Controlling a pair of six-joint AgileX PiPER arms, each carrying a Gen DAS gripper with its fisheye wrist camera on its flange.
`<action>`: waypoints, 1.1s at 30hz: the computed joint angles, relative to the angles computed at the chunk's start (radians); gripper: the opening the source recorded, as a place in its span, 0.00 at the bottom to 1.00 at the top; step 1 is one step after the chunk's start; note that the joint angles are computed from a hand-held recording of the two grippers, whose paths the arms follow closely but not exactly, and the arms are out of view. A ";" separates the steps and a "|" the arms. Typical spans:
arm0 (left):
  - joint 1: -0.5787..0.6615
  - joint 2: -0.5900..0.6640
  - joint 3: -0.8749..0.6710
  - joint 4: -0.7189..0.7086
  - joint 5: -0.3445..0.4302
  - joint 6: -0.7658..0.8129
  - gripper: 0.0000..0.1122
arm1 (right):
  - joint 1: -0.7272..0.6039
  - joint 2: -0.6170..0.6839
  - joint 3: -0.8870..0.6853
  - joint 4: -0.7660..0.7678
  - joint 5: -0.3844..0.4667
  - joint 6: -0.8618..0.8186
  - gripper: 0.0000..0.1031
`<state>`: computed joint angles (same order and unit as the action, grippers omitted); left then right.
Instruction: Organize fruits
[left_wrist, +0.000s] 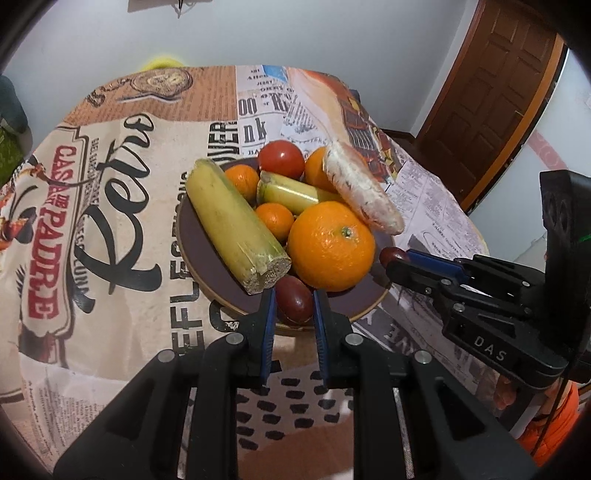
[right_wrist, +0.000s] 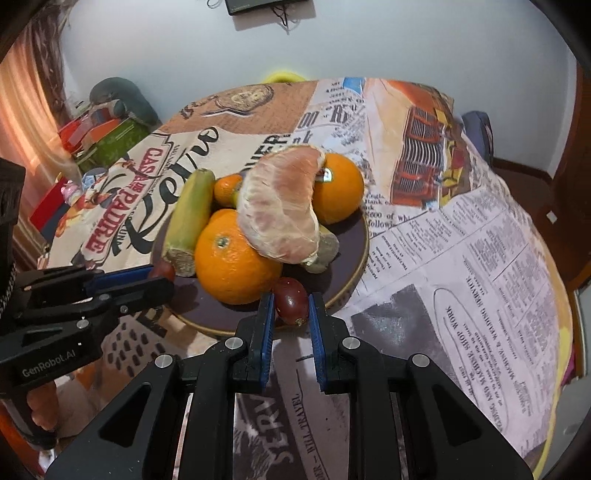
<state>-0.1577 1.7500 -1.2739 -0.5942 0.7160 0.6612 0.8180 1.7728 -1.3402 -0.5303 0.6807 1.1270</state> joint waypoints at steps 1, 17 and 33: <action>-0.001 0.005 -0.002 0.001 -0.002 -0.001 0.17 | -0.002 0.003 -0.002 0.003 -0.003 -0.005 0.16; -0.003 -0.025 0.017 0.024 -0.017 -0.023 0.24 | 0.013 -0.012 -0.008 -0.027 0.024 0.015 0.31; 0.119 -0.476 0.133 -0.016 0.000 -0.036 0.24 | 0.327 -0.204 -0.130 -0.399 0.415 0.247 0.31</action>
